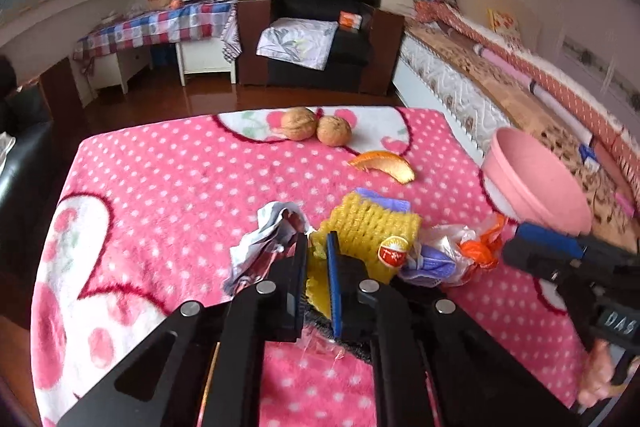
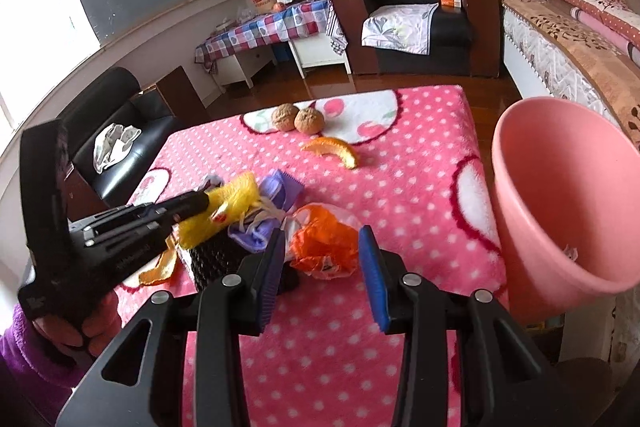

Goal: Collect trash
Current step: 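Close the left tool on the yellow knit sponge, then close the right tool on the purple cloth beside the black pad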

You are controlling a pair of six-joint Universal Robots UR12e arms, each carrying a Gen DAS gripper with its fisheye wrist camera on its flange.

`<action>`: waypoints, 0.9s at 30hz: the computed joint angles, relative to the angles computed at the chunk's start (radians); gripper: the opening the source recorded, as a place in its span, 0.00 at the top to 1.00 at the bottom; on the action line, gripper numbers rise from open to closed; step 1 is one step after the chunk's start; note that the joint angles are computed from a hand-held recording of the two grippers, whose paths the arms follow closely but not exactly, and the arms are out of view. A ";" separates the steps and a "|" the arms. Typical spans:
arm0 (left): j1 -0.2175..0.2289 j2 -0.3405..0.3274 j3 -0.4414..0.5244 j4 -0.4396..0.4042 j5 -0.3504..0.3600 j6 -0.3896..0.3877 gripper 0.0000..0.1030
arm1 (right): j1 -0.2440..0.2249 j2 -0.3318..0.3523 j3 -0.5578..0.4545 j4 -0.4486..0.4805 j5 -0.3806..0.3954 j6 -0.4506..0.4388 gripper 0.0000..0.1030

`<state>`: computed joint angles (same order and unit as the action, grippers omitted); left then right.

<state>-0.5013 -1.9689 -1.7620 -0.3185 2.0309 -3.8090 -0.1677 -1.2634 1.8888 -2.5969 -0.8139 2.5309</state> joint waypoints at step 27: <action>-0.038 0.101 -0.114 0.071 0.106 -0.191 0.93 | 0.118 0.028 -0.055 0.062 -0.139 -0.055 0.62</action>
